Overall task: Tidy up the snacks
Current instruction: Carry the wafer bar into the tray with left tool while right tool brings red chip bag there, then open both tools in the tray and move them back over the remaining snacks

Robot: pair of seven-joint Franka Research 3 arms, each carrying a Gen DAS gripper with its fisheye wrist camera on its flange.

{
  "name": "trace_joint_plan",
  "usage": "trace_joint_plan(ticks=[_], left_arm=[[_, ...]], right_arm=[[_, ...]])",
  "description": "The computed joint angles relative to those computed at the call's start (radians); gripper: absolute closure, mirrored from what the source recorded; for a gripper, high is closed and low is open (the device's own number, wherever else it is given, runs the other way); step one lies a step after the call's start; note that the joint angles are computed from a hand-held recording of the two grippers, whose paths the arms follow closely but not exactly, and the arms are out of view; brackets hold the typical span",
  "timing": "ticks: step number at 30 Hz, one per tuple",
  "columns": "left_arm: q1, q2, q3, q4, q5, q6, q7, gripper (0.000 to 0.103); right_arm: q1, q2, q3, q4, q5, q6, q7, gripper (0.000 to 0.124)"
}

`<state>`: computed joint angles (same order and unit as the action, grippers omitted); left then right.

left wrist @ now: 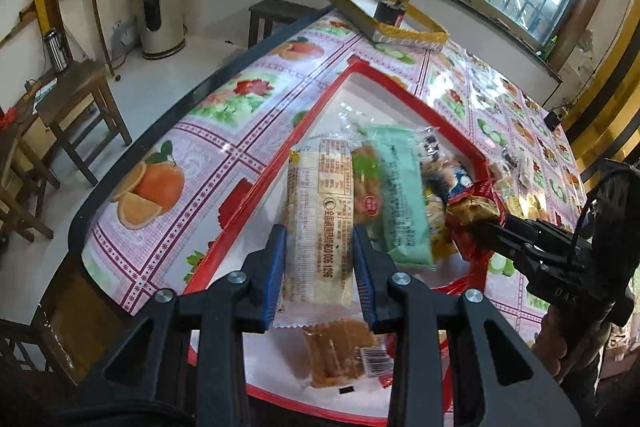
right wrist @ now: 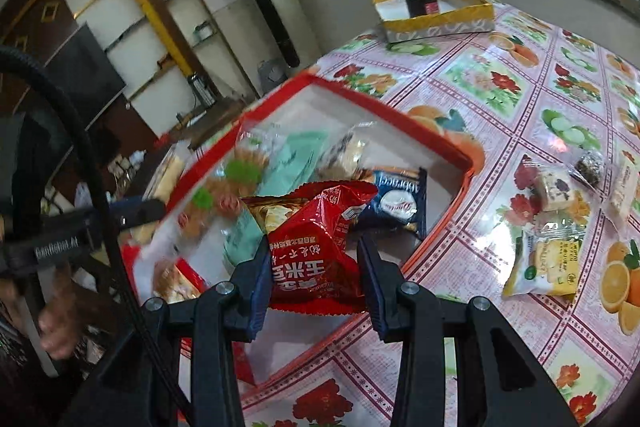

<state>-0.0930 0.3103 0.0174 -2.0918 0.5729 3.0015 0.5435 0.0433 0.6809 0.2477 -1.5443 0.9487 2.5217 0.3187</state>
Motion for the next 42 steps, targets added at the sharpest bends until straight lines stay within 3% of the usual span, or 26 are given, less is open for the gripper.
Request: trace_joint_plan(ticks=[2, 7, 14, 16, 18, 20, 23, 26, 31, 34, 38, 42], left_arm=[[-0.013, 0.01, 0.013, 0.014, 0.022, -0.022, -0.002, 0.069], [0.023, 0.045, -0.034, 0.041, -0.03, -0.039, 0.079, 0.069], [-0.046, 0.055, 0.034, 0.051, 0.057, -0.033, 0.013, 0.067], [-0.031, 0.052, 0.018, 0.046, 0.047, -0.022, 0.022, 0.061], [-0.026, 0.045, 0.013, 0.037, 0.038, -0.012, 0.018, 0.041], [-0.038, 0.035, 0.025, 0.028, 0.043, -0.006, -0.01, 0.033], [-0.05, 0.02, 0.026, 0.017, 0.054, -0.014, -0.035, 0.033], [-0.095, -0.005, 0.063, 0.004, 0.136, -0.015, -0.118, 0.031], [-0.16, -0.047, 0.103, 0.003, 0.362, -0.072, -0.313, 0.022], [-0.141, -0.059, 0.059, 0.008, 0.376, -0.12, -0.321, 0.022], [-0.127, -0.076, 0.007, 0.018, 0.435, -0.143, -0.364, 0.021], [-0.111, -0.061, -0.056, 0.05, 0.422, -0.165, -0.344, 0.021]], right_arm=[[-0.01, 0.013, 0.004, 0.011, 0.007, -0.017, -0.003, 0.084], [-0.02, -0.006, 0.019, -0.024, 0.043, -0.021, -0.065, 0.082], [-0.035, 0.007, 0.022, -0.009, 0.109, -0.073, -0.063, 0.077], [-0.04, 0.015, 0.02, 0.004, 0.123, -0.09, -0.054, 0.071], [-0.048, 0.013, 0.021, 0.004, 0.149, -0.097, -0.047, 0.059], [-0.06, 0.021, 0.019, 0.021, 0.162, -0.138, -0.028, 0.057], [-0.074, 0.027, 0.015, 0.034, 0.189, -0.174, 0.001, 0.056], [-0.088, 0.02, 0.011, 0.032, 0.221, -0.19, 0.015, 0.056], [-0.081, -0.032, -0.022, 0.007, 0.248, -0.084, 0.068, 0.056], [-0.096, -0.034, -0.047, 0.029, 0.23, -0.075, 0.126, 0.054], [-0.068, 0.012, -0.103, 0.113, 0.114, 0.042, 0.249, 0.049], [-0.114, 0.107, -0.08, 0.221, 0.077, 0.066, 0.333, 0.049]])
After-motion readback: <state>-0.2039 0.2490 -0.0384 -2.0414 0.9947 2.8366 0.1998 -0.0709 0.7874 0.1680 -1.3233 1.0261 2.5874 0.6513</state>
